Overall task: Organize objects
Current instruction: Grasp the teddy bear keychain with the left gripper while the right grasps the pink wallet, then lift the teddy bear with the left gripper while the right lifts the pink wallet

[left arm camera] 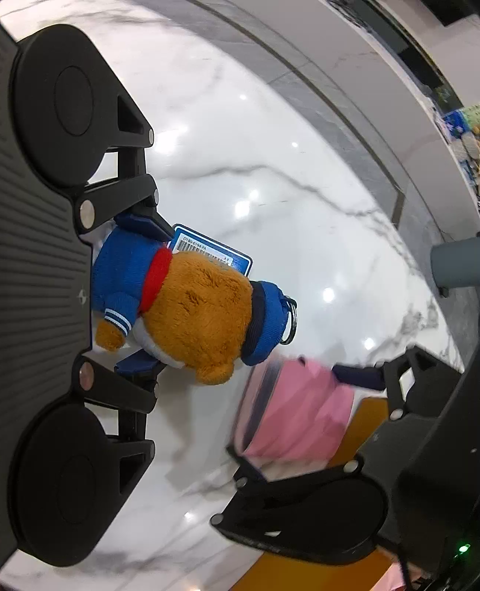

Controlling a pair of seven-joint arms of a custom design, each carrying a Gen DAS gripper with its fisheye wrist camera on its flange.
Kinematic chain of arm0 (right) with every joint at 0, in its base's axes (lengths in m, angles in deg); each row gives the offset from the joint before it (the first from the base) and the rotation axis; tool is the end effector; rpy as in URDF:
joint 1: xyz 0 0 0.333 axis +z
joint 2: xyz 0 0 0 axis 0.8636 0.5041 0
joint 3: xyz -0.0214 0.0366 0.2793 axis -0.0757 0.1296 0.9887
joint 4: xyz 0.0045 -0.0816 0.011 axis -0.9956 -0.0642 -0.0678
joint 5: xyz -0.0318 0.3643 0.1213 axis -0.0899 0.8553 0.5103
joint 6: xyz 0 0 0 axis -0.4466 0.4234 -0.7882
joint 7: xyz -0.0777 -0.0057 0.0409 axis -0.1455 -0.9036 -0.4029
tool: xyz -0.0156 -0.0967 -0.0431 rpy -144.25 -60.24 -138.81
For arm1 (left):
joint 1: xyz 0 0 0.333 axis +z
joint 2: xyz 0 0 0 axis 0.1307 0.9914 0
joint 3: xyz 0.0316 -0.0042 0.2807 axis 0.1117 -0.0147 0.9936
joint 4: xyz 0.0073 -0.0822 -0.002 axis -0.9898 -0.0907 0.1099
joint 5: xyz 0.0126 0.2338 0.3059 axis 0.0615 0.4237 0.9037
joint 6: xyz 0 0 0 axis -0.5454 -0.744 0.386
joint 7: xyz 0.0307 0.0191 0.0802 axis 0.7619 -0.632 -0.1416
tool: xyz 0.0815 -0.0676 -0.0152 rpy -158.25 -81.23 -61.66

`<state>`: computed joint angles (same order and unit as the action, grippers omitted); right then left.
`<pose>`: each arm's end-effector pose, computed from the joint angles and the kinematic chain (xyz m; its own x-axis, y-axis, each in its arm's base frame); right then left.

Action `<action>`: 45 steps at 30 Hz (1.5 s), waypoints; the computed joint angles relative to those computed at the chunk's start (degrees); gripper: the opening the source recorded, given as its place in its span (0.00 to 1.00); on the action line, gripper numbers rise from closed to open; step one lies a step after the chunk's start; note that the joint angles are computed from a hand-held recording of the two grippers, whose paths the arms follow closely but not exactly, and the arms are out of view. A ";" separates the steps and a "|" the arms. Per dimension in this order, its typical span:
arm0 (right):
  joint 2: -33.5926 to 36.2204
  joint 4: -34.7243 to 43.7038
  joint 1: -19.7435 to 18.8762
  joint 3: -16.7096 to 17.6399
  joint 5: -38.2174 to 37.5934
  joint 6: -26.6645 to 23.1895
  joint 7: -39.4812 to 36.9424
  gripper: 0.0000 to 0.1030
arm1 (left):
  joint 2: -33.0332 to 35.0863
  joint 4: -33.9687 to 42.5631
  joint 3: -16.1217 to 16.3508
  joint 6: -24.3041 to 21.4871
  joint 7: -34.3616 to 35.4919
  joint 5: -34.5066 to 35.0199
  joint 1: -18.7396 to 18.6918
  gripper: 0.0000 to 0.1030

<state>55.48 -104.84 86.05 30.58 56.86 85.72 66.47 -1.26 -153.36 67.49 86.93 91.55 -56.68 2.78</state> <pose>0.6500 0.3471 0.3756 0.9968 0.0753 0.0286 0.0744 -0.9968 0.0296 0.5478 -0.1367 0.3517 -0.5713 -0.8157 -0.0911 -0.7273 0.5546 -0.4044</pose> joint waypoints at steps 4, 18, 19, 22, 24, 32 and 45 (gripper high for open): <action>-6.67 -10.13 1.15 -0.01 -0.73 -1.10 4.21 0.99 | -5.04 -5.11 0.47 -1.89 -4.20 0.49 -0.29 0.69; -25.07 -37.20 -1.29 2.12 5.31 9.98 39.50 0.99 | -20.02 -21.18 -0.21 -2.07 -29.33 6.62 -1.74 0.84; -26.89 -39.53 -2.19 2.77 6.95 11.39 38.60 0.99 | -20.86 -22.14 -0.44 -0.88 -29.91 7.70 -1.72 0.84; -32.04 -45.47 -3.94 4.34 9.03 14.34 29.51 0.99 | -23.15 -24.59 -1.67 3.68 -32.11 12.23 -0.77 0.86; -37.52 -52.89 -4.47 4.75 9.41 20.68 22.40 0.99 | -24.37 -25.66 -3.10 7.13 -35.27 16.06 1.07 0.87; -43.15 -62.61 -7.11 3.01 18.52 29.27 10.07 0.99 | -23.54 -26.54 1.17 12.78 -35.02 9.41 -3.02 0.87; -32.98 -55.26 -8.24 3.96 22.00 30.61 11.05 0.99 | -22.19 -26.79 1.80 9.58 -30.74 6.16 -3.89 0.85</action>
